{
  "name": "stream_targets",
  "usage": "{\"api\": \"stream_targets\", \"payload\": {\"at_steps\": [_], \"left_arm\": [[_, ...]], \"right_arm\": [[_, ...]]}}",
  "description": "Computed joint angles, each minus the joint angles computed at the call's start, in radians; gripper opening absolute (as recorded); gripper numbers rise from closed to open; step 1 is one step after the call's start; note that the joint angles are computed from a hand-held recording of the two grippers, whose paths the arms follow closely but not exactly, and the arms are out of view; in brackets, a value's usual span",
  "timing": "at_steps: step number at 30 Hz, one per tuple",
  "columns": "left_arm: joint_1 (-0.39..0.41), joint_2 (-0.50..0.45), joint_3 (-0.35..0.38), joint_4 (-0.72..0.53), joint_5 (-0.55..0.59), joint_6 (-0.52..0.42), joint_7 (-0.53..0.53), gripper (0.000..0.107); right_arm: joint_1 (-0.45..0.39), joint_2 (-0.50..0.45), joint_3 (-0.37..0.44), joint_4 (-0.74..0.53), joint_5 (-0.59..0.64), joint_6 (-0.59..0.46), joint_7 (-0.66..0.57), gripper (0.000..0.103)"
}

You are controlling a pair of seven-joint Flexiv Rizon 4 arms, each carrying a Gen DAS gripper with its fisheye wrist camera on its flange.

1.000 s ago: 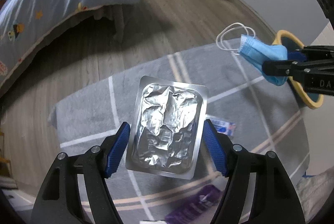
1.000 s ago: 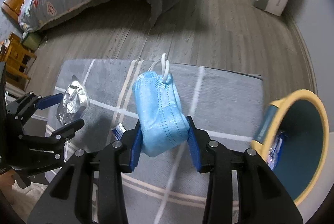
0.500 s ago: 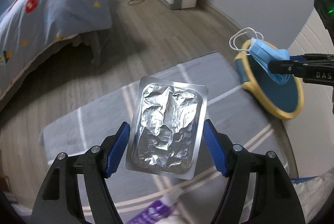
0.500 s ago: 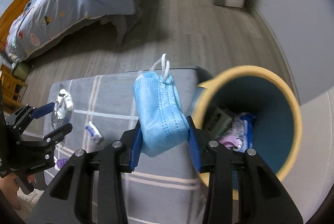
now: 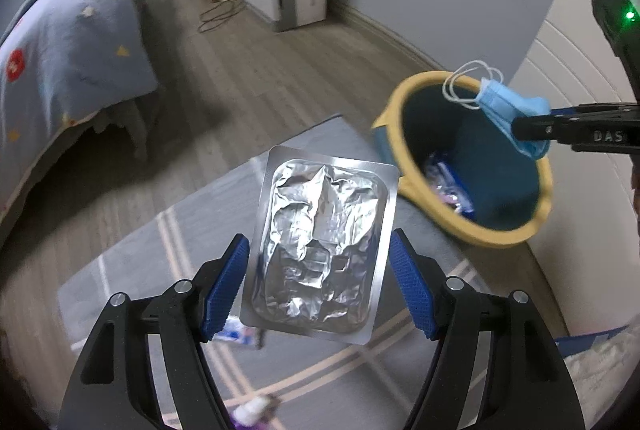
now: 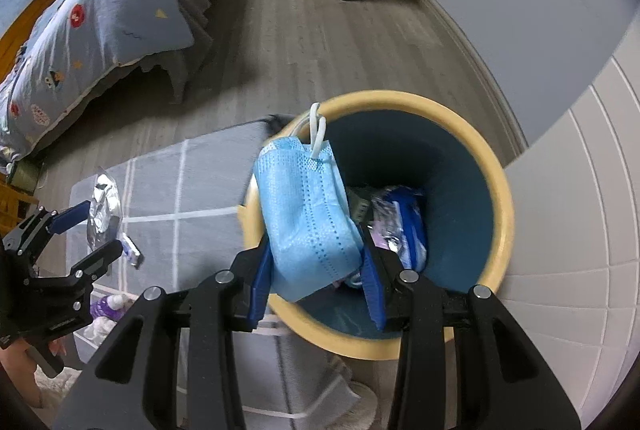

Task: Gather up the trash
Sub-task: 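Lift the foil pack and blue mask and carry both over the teal bin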

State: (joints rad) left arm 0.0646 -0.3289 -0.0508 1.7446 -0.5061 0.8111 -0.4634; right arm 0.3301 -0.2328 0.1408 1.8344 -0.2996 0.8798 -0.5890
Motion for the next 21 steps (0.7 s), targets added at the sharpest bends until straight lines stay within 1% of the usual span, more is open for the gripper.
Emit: {"api": "stream_targets", "payload": {"at_steps": [6,11,15,17,21], "left_arm": [[-0.035,0.024,-0.029,0.051,-0.035,0.024,0.043,0.072],[-0.063,0.035,-0.039,0.081,-0.054,0.03,0.075,0.072],[-0.081,0.042,-0.04,0.095,-0.062,0.034,0.077,0.072],[-0.093,0.045,-0.04,0.109,-0.061,0.063,0.083,0.072],[-0.107,0.046,-0.043,0.121,-0.064,0.084,0.07,0.072]], "right_arm": [[-0.024,0.036,-0.006,0.058,0.007,0.011,0.019,0.039],[-0.043,0.06,-0.008,0.093,0.004,0.007,0.033,0.039],[-0.053,0.07,-0.013,0.116,-0.007,0.002,0.06,0.039],[-0.059,0.075,-0.015,0.125,-0.008,-0.002,0.081,0.039],[-0.071,0.079,-0.017,0.137,0.006,0.006,0.127,0.039]]}}
